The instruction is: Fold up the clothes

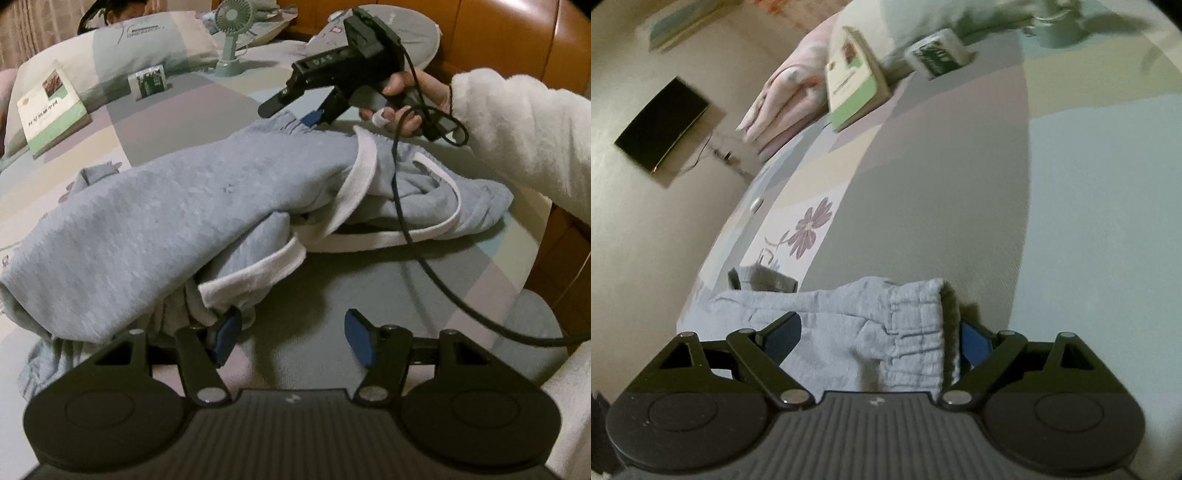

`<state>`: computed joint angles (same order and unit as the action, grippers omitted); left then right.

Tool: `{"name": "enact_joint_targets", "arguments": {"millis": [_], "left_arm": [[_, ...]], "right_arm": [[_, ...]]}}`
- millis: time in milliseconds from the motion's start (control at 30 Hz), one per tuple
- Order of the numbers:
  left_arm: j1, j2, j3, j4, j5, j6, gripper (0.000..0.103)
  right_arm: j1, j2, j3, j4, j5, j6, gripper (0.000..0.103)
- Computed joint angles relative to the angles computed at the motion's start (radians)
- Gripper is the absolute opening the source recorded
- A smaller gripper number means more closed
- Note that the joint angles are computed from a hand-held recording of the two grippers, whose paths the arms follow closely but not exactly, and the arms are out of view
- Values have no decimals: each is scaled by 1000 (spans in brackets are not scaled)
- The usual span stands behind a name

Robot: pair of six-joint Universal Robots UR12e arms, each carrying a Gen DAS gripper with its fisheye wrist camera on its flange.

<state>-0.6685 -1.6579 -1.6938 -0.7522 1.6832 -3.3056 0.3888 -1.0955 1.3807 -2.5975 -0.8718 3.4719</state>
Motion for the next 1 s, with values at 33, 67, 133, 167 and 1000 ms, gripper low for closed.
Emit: {"name": "enact_joint_targets", "arguments": {"millis": [33, 67, 133, 167, 1000], "left_arm": [[-1, 0, -1, -2, 2, -1, 63], [-2, 0, -1, -2, 5, 0, 62], [-2, 2, -6, 1, 5, 2, 63], [1, 3, -8, 4, 1, 2, 63], [6, 21, -38, 78, 25, 43, 62]], "right_arm": [[0, 1, -10, 22, -8, -2, 86], [3, -3, -13, 40, -23, -12, 84], [8, -14, -6, 64, -27, -53, 82], [8, -19, 2, 73, 0, -84, 82], [41, -118, 34, 31, -730, -2, 17]]}}
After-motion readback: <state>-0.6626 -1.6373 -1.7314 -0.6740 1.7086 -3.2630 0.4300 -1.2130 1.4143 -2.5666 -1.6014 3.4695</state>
